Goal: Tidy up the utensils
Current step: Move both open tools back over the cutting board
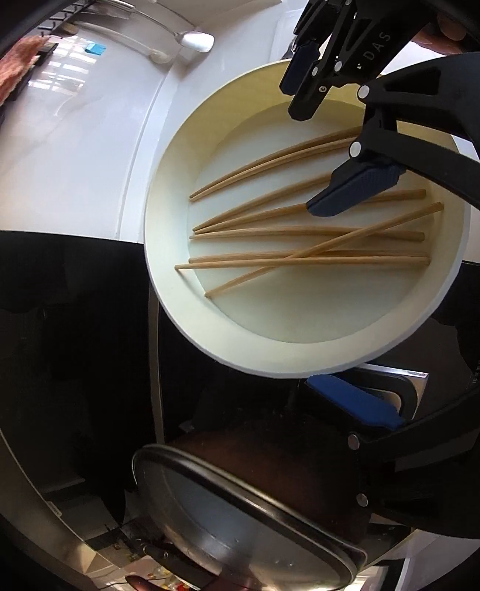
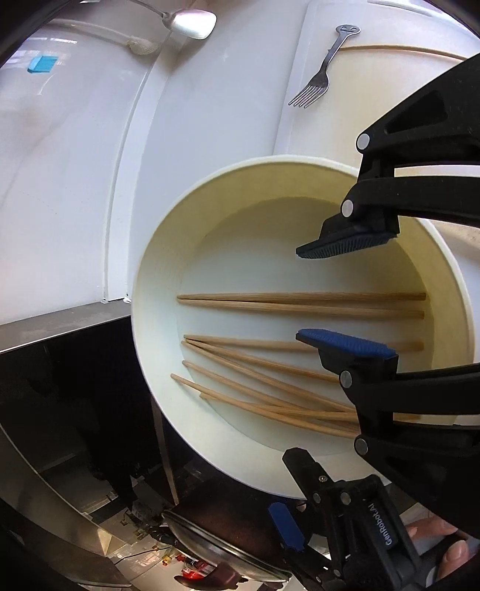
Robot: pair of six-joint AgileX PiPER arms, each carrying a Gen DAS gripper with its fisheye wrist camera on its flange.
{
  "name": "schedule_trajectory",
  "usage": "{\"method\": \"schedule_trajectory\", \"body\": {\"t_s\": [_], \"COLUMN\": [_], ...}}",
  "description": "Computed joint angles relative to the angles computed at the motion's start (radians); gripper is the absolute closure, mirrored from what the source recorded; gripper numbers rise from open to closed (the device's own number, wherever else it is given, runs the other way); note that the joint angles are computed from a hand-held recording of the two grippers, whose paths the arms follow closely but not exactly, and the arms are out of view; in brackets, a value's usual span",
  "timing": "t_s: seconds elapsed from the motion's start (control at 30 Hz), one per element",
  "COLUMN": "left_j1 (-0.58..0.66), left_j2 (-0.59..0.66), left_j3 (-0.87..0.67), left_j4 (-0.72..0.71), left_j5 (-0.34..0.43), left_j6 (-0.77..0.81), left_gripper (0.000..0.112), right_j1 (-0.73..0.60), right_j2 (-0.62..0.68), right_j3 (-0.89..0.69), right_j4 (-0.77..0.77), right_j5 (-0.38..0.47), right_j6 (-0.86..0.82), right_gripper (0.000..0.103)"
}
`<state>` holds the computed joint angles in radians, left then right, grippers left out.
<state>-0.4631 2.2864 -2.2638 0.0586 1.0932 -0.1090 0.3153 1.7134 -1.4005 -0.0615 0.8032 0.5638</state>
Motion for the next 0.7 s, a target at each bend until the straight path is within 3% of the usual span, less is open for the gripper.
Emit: {"method": "schedule_trajectory", "body": {"t_s": [0.13,0.47,0.7], "left_j1": [-0.007,-0.093,-0.258], "left_j2": [-0.089,-0.247,-0.370], "left_j3": [0.133,0.354,0.513], "left_j4": [0.033,0.087,0.151], "left_j5": [-0.064,-0.125,-0.194], "left_j6": [-0.040,-0.154,-0.314], "left_gripper": [0.018,0.017,0.016], "right_j1": [-0.005,-0.038,-0.182], "right_j2": [-0.078,-0.426,-0.742], "right_j3": [0.067,0.375,0.579], "right_j4": [-0.025,-0.030,-0.003], "right_j5": [-0.029,-0.090,0.032], "right_j6": [0.022,0.063,-0.058], "right_gripper": [0.055,0.048,0.046]}}
